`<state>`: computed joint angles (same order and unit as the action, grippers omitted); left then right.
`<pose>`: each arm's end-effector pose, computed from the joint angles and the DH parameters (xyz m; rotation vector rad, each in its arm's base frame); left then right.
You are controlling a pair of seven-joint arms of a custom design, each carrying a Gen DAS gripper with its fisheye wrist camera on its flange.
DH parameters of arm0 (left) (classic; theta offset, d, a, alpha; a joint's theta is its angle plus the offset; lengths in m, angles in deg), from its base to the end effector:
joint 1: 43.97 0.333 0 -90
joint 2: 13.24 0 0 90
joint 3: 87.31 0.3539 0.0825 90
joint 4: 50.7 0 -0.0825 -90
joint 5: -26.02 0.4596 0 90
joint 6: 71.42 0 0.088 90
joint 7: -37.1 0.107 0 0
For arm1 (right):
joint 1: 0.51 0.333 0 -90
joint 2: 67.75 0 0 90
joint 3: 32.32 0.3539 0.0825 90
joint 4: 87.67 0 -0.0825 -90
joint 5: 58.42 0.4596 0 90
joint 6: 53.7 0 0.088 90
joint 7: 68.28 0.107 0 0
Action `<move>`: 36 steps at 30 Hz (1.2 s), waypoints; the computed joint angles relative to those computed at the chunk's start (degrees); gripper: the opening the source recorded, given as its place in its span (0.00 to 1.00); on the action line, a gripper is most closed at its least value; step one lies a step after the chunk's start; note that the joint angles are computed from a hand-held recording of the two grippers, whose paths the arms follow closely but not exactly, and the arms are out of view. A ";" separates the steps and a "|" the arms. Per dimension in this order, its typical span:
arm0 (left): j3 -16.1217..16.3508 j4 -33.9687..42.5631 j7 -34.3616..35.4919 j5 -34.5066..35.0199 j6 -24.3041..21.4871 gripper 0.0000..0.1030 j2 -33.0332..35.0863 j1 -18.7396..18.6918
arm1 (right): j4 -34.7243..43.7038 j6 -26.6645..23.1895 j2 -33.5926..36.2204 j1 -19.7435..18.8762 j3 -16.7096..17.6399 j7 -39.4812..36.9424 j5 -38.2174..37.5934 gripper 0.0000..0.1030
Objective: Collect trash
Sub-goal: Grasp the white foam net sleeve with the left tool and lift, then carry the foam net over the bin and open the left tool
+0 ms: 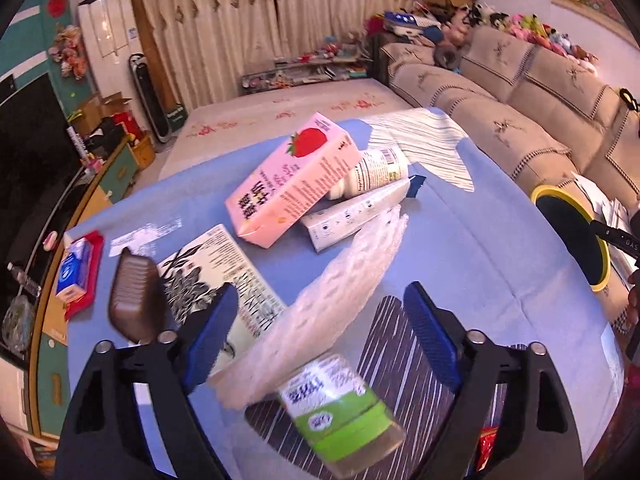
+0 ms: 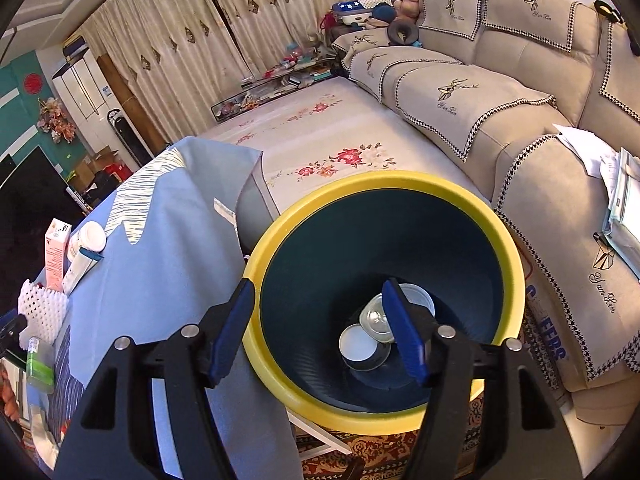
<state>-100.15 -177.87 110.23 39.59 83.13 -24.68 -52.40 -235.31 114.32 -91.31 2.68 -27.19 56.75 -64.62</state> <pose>0.5510 -0.2299 0.5385 -1.5636 2.0483 -0.6776 0.4923 0.0807 0.4838 -1.3826 2.0028 -0.5025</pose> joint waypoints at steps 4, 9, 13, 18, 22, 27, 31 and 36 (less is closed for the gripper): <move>-0.01 2.24 1.42 0.60 -0.58 0.64 2.77 -0.29 | -0.32 0.29 -0.32 0.45 -0.58 -0.70 0.62 0.61; 0.25 3.70 3.97 0.27 -1.38 0.44 4.31 -1.07 | -0.83 0.70 -0.54 0.66 -1.19 -1.19 1.75 0.61; 0.48 3.83 7.47 -1.54 -1.75 0.25 4.26 -1.93 | -1.17 1.31 -0.50 1.30 -1.92 -2.00 3.23 0.61; -0.04 3.49 6.80 0.59 -1.06 0.13 2.71 -1.59 | -1.72 2.08 -0.93 1.87 -2.06 -2.72 4.43 0.61; -0.55 3.92 4.06 2.87 -0.49 0.13 0.91 -0.89 | -2.34 2.74 -1.69 2.25 -2.27 -3.44 5.35 0.61; -0.95 4.42 3.18 3.35 0.40 0.13 -1.62 -0.88 | -3.50 3.21 -3.19 1.53 -1.77 -3.49 5.60 0.61; -0.69 5.04 6.46 -0.69 1.10 0.13 -3.20 -2.93 | -5.03 3.56 -4.99 0.71 -1.40 -3.00 5.68 0.61; -1.97 7.97 10.04 -3.85 1.14 0.13 -2.09 -5.81 | -7.18 3.40 -7.78 -1.96 -0.01 -1.61 4.46 0.61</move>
